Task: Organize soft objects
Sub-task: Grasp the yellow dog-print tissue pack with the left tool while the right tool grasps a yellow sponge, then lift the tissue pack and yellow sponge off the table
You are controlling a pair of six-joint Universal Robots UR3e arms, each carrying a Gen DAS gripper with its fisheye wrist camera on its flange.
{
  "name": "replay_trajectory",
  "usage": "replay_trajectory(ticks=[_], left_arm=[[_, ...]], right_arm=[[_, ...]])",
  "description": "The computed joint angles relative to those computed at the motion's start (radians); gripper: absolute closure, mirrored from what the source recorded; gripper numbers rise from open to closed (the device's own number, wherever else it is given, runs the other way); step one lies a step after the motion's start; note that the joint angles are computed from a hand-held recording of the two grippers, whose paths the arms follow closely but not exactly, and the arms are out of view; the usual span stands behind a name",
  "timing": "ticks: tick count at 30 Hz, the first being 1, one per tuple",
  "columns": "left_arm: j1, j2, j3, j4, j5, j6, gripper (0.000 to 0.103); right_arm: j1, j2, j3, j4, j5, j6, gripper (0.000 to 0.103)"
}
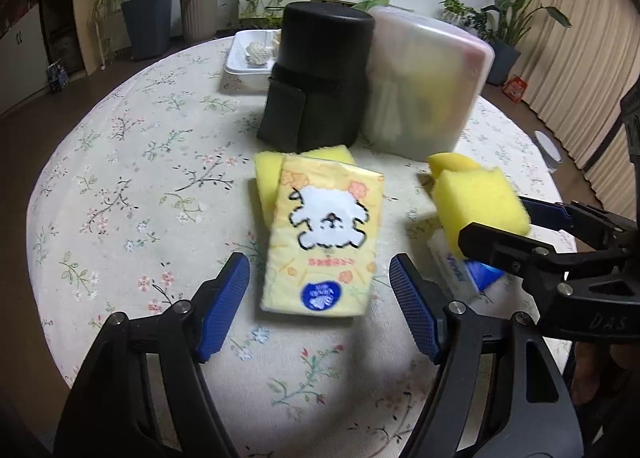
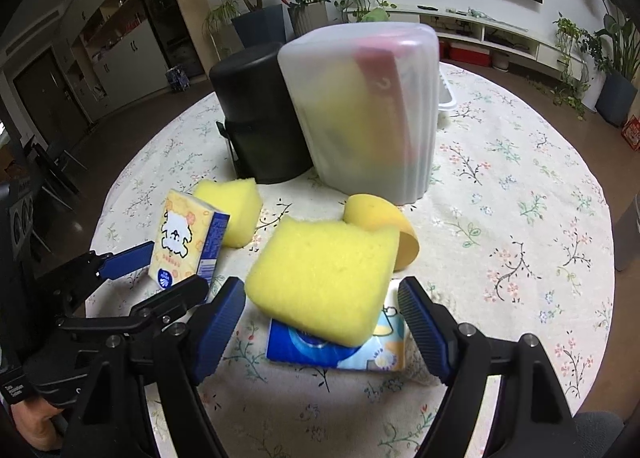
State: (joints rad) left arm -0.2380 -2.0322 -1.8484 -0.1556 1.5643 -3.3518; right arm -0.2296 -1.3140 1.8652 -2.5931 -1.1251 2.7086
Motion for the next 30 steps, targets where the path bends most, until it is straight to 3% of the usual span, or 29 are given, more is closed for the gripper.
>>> replay_trajectory(ticks=[6,8,10,20,30], left_arm=[[0.009,-0.018,0.008,-0.021,-0.003,0.002,0.033],[0.016,-0.018,-0.003,-0.007,-0.022,0.000,0.045],[0.018,-0.017,-0.007,0.001,-0.028,-0.003,0.050],[0.028,0.033,-0.080,0.069,-0.051,-0.008,0.053],[0.027,0.129,-0.196,0.123,-0.069,-0.035,0.053]], right_arm=[[0.022,0.037,-0.033,-0.005,-0.035,-0.006,0.030],[0.015,0.034,-0.028,-0.007,-0.027,-0.011,0.033],[0.010,0.032,-0.025,-0.009,-0.022,-0.015,0.035],[-0.037,-0.043,0.021,-0.001,0.034,-0.045,0.040],[-0.146,-0.184,0.110,0.101,0.106,-0.140,0.041]])
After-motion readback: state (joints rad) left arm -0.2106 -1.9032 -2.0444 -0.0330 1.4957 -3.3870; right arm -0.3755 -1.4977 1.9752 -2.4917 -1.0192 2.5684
